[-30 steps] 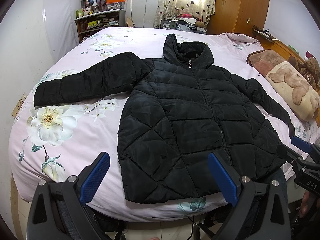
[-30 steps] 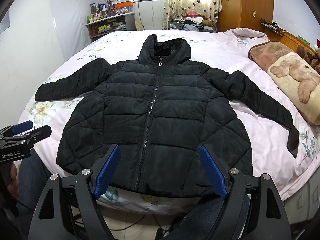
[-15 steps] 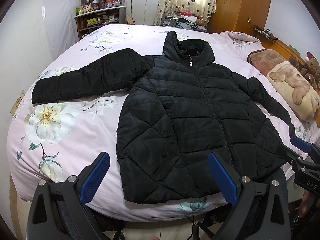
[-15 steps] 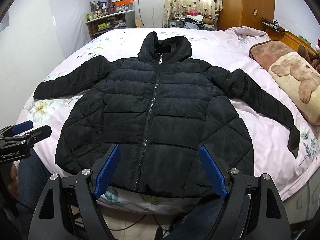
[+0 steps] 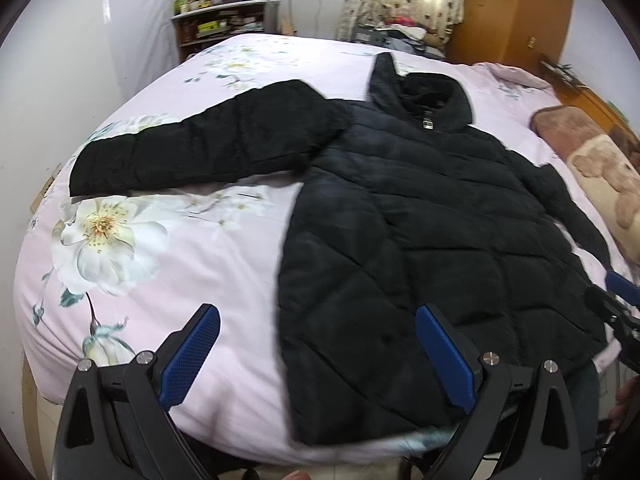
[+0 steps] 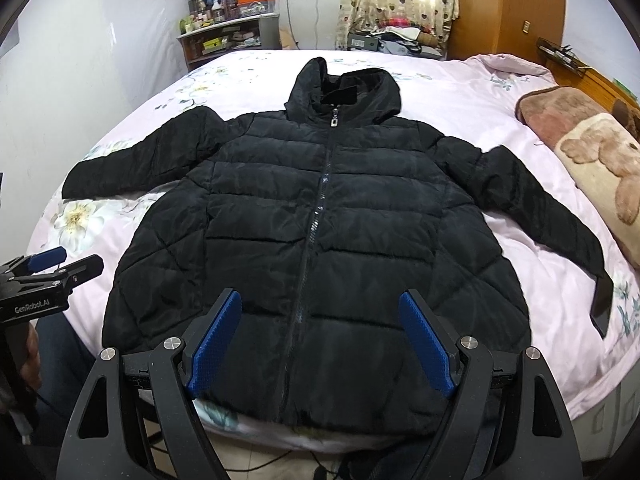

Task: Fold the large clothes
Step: 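Reach the left tool to the black sleeve cuff and close on it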

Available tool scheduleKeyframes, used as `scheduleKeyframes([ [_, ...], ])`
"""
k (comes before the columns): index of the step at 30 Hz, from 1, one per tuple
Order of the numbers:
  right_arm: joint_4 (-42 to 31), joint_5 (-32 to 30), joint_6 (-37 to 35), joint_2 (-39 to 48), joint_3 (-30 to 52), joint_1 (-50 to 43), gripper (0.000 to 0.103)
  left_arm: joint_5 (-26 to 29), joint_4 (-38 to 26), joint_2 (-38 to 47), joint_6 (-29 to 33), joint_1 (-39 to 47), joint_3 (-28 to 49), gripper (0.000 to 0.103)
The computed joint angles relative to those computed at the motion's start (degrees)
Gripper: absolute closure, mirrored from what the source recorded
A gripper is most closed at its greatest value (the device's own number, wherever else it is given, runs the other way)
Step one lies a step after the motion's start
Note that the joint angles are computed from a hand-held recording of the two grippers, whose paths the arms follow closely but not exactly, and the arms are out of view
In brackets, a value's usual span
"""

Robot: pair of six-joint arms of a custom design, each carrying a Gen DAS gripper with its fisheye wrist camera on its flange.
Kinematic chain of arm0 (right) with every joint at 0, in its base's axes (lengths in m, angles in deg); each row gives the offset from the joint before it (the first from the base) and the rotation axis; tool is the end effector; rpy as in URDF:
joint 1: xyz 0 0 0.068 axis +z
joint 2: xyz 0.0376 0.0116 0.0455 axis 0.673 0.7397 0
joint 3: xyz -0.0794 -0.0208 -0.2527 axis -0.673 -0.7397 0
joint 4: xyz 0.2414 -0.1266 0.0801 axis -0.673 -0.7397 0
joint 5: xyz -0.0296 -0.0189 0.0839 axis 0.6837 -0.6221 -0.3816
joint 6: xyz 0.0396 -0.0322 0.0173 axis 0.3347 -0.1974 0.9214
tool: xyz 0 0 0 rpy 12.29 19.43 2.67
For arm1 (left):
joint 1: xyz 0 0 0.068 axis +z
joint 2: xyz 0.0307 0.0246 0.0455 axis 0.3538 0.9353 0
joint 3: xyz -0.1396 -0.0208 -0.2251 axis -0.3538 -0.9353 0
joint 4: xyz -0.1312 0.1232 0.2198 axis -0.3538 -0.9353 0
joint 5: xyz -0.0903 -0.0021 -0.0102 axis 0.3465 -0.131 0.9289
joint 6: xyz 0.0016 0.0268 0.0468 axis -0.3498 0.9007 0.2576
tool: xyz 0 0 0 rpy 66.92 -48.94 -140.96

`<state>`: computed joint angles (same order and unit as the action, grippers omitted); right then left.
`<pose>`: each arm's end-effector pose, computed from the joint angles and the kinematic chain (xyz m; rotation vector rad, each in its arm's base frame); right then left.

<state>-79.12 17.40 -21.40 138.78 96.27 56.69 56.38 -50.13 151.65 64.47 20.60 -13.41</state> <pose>0.1952 0.0419 0.1259 0.2237 2.4705 -0.0251 0.2984 -0.0071 0.1092 0.2884 2.5318 -0.1683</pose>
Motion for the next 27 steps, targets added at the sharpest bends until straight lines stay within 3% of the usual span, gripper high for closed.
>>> scheduleKeyframes([
  [7, 9.91, -2.36, -4.9, 20.06, 9.5, -1.46, 0.022, -1.82, 3.56, 16.25, 0.09, 5.36, 12.67, 0.004],
  [15, 14.73, -4.1, -7.95, 38.38, 22.27, -2.03, 0.022, -1.26, 2.36, 34.56, -3.44, 11.08, 32.88, 0.004],
  [18, 14.8, -4.47, -8.63, 43.21, 26.53, -1.87, 0.022, 0.53, -0.15, 41.16, -5.7, 13.03, 41.09, 0.004],
  [20, 14.77, -4.74, -8.98, 45.69, 28.8, -1.84, 0.022, -0.07, -1.14, 45.17, -7.27, 14.14, 46.14, 0.01],
  [27, 14.18, -5.26, -9.35, 50.32, 32.49, -3.1, 0.022, 1.91, -6.19, 54.05, -13.53, 17.51, 59.21, 0.009],
])
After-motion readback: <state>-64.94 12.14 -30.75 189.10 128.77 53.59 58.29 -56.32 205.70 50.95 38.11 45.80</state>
